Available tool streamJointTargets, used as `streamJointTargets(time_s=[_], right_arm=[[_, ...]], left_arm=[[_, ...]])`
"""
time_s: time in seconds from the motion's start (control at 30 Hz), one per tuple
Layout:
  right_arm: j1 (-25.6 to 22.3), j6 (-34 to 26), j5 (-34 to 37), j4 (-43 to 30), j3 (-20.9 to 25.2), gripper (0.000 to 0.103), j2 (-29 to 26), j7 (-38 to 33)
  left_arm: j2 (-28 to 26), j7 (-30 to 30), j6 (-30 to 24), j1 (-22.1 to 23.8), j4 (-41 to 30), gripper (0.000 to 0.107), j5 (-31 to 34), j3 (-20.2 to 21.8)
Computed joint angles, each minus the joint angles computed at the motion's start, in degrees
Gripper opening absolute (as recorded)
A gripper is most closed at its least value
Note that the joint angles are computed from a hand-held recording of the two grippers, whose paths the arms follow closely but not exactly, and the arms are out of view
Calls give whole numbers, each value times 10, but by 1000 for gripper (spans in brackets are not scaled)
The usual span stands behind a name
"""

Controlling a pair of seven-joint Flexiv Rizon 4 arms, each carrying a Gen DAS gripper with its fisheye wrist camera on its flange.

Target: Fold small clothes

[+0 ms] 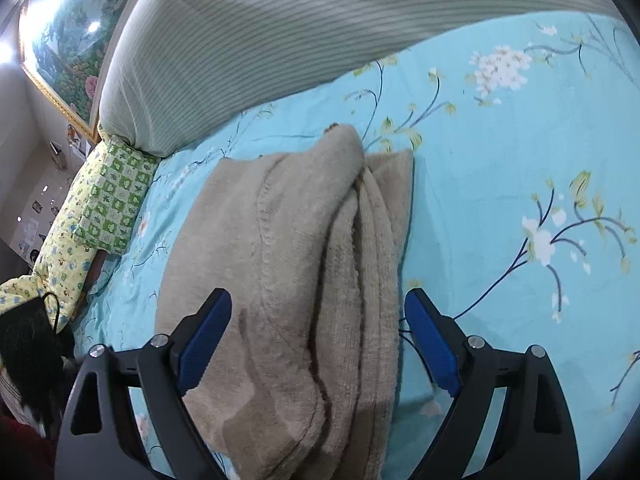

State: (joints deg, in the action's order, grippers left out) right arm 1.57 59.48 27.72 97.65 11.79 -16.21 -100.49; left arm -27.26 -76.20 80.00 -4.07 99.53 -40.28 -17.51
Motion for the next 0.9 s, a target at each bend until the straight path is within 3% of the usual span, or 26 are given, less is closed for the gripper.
streamJointTargets(time_s=[0.1, 0.23, 0.4, 0.57, 0.6, 0.67, 0.7, 0.73, 0.8, 0.9], right_arm=[[-2, -14, 5, -7, 1, 88, -7, 0], [-5, -33, 9, -18, 2, 89, -19, -1], [-20, -60, 43, -46, 7, 89, -36, -10], [-31, -96, 63, -69, 11, 89, -51, -16], [-35, -103, 71, -74, 13, 86, -53, -20], [-42, -120, 88, -82, 17, 67, -57, -32], [-40, -121, 91, -82, 16, 58, -58, -30], [-40, -120, 96, -80, 16, 46, -57, -30], [-38, -109, 105, -72, 16, 40, -50, -32], [-32, -91, 118, -55, 19, 36, -32, -31]], left_arm=[[0, 18, -16, 38, 9, 84, -56, -31], [-20, 8, -34, 37, -9, 84, -75, -8], [-71, -9, -96, 53, -61, 86, -98, -7], [-99, 36, -84, 64, -79, 92, -158, -38], [-102, 41, -82, 62, -83, 92, -158, -36], [-102, 44, -79, 55, -85, 87, -151, -29], [-103, 56, -77, 56, -86, 71, -152, -34], [-104, 73, -83, 60, -87, 64, -165, -43], [-100, 59, -75, 51, -84, 58, -155, -31], [-73, 87, -56, 56, -57, 49, -179, -45]])
